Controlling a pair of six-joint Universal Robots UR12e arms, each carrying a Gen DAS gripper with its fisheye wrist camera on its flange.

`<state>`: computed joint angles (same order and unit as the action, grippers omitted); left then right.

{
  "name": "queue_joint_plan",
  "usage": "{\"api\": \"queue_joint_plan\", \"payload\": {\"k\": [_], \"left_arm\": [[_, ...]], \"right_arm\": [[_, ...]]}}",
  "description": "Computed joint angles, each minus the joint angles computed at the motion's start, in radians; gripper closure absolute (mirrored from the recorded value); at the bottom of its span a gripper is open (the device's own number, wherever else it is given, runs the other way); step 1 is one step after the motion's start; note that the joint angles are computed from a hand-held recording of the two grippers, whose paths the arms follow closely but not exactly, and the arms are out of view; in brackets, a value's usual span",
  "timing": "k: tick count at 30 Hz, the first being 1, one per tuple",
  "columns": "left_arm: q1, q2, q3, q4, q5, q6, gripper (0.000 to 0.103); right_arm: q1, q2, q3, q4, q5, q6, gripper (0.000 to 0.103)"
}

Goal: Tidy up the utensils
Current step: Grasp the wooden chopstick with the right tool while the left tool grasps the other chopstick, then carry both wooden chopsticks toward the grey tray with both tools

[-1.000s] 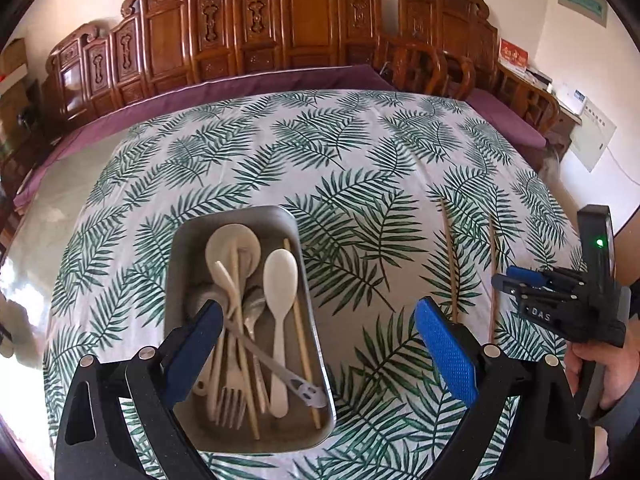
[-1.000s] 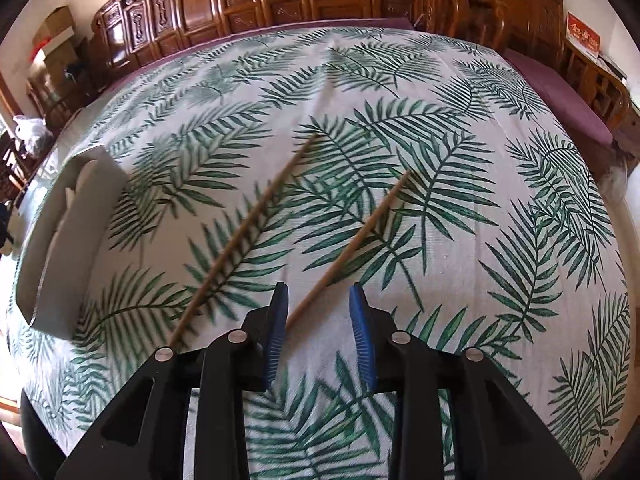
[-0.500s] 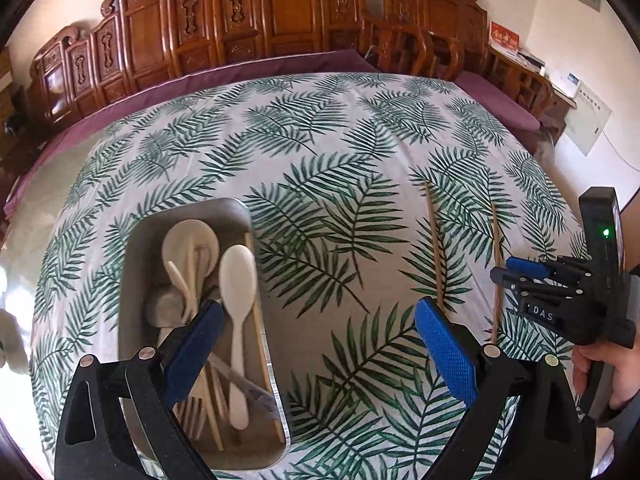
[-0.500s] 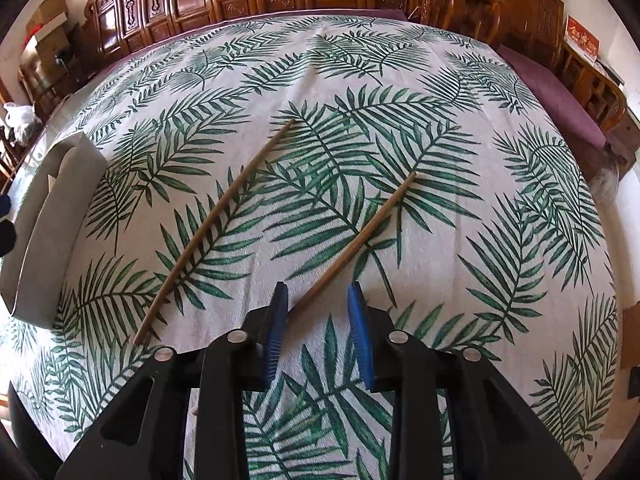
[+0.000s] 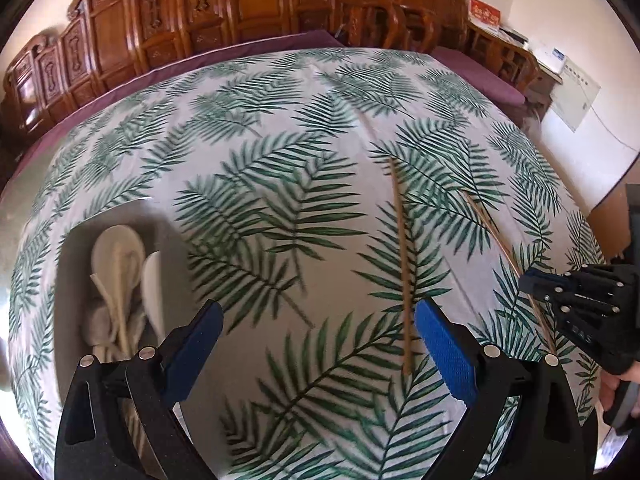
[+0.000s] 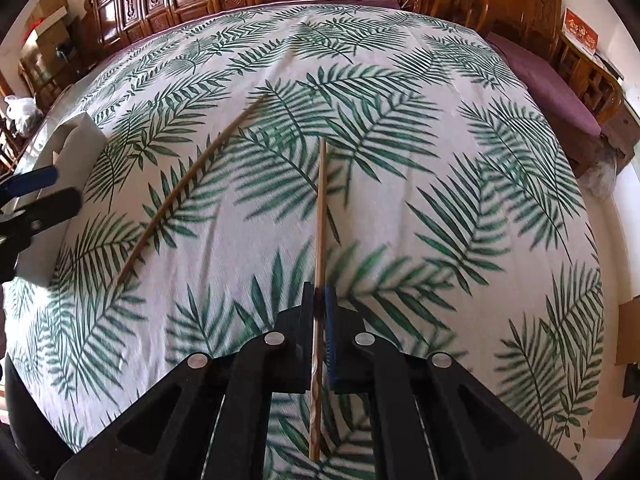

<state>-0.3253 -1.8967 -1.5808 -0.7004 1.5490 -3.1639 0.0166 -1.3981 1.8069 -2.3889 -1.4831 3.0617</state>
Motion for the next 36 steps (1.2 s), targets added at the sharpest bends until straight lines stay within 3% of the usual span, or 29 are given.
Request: {"api": "queue_joint_plan", "payload": {"k": [3,11,15,17,24,27,28,29,36], "left_arm": [[-0.010,-0.017,0.016,-0.013,-0.017,0.015,0.012],[-0.039,-0.068,0.070,-0.073,-0.018,0.039,0.039],[-0.048,-0.087,0.089,-0.079,-0.011,0.041,0.041],[-0.052,-0.095,0.099,-0.089,-0.006,0.042,0.055],[-0.062,-0.112,0.117,-0.085,0.014,0.045,0.062],[-0.063,-0.111,0.115,-0.078,0.013,0.043,0.082],[-0.061,-0.110,0.116,-0.082,0.004,0.040,0.095],[-0.059,-0.110,0.118,-0.092,-0.004,0.039,0.099],[-0.047,-0.070,0.084,-0.107,-0.022,0.042,0.099]], "right_arm": [[-0.014,-0.017,0.017,-0.008,0.019,0.002,0.097],[-0.038,-0.043,0.041,-0.023,0.051,-0.002,0.097],[-0.046,-0.051,0.052,-0.026,0.061,-0.009,0.097],[-0.049,-0.054,0.056,-0.027,0.065,-0.009,0.097],[-0.054,-0.061,0.067,-0.032,0.077,-0.009,0.097],[-0.053,-0.062,0.069,-0.032,0.078,-0.009,0.097],[-0.053,-0.062,0.069,-0.033,0.079,-0.008,0.097],[-0.052,-0.063,0.070,-0.035,0.080,-0.007,0.097],[-0.040,-0.074,0.071,-0.051,0.091,0.004,0.097]]}}
